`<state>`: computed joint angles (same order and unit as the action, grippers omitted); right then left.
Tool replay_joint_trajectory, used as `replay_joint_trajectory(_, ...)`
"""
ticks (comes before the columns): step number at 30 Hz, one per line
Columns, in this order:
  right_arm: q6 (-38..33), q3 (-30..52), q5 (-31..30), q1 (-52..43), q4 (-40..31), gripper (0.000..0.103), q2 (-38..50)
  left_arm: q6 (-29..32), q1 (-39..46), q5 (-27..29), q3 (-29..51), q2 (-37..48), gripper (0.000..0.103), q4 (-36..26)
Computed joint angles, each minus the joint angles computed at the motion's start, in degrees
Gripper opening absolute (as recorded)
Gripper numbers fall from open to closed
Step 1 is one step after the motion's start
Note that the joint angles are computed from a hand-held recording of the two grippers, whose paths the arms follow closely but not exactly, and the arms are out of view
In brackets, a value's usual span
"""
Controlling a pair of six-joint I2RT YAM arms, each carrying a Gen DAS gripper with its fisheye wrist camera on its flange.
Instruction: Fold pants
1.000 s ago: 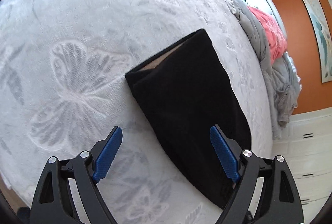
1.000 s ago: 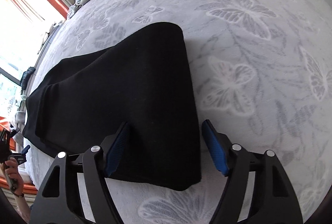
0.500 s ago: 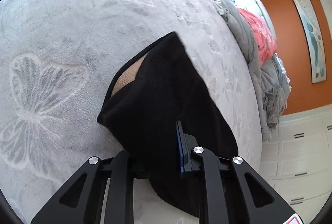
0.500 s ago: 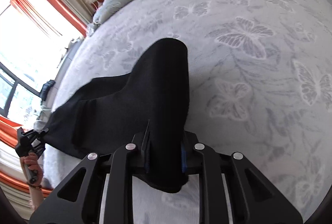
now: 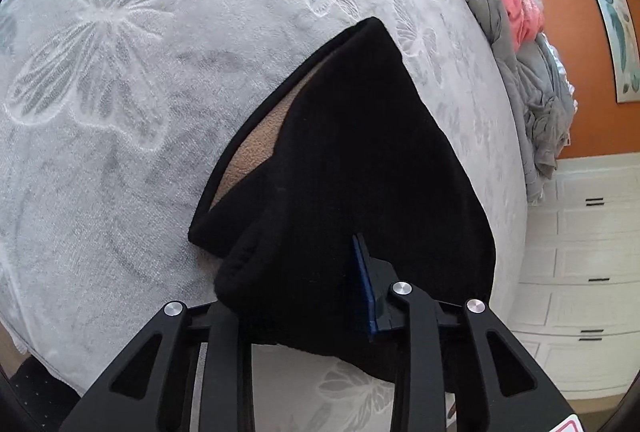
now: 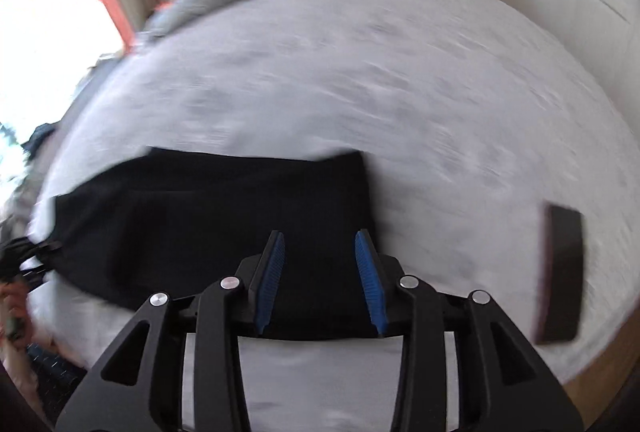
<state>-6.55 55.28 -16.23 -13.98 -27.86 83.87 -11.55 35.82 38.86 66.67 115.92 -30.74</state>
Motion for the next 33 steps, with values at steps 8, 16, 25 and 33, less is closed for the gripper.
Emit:
replay_joint_trajectory(8, 6.1, 1.9, 2.9, 24.0, 12.3, 0.039, 12.9, -2.3, 1.1, 2.9, -3.4, -2.4, 0.016, 4.6)
replay_joint_trajectory(16, 13.0, -2.7, 1.9, 17.0, 16.9, 0.045, 12.7, -2.0, -18.2, -5.1, -9.9, -30.6, 0.020, 8.7)
replay_joint_trajectory(25, 15.2, 0.0, -6.8, 9.3, 14.7, 0.049, 15.3, -0.9, -39.0, -10.8, -3.7, -13.4, 0.065, 1.9)
replay_joint_trajectory(33, 16.2, 3.0, -29.4, 8.2, 11.4, 0.070, 20.1, 9.1, -22.3, 5.7, -8.5, -22.2, 0.086, 2.2)
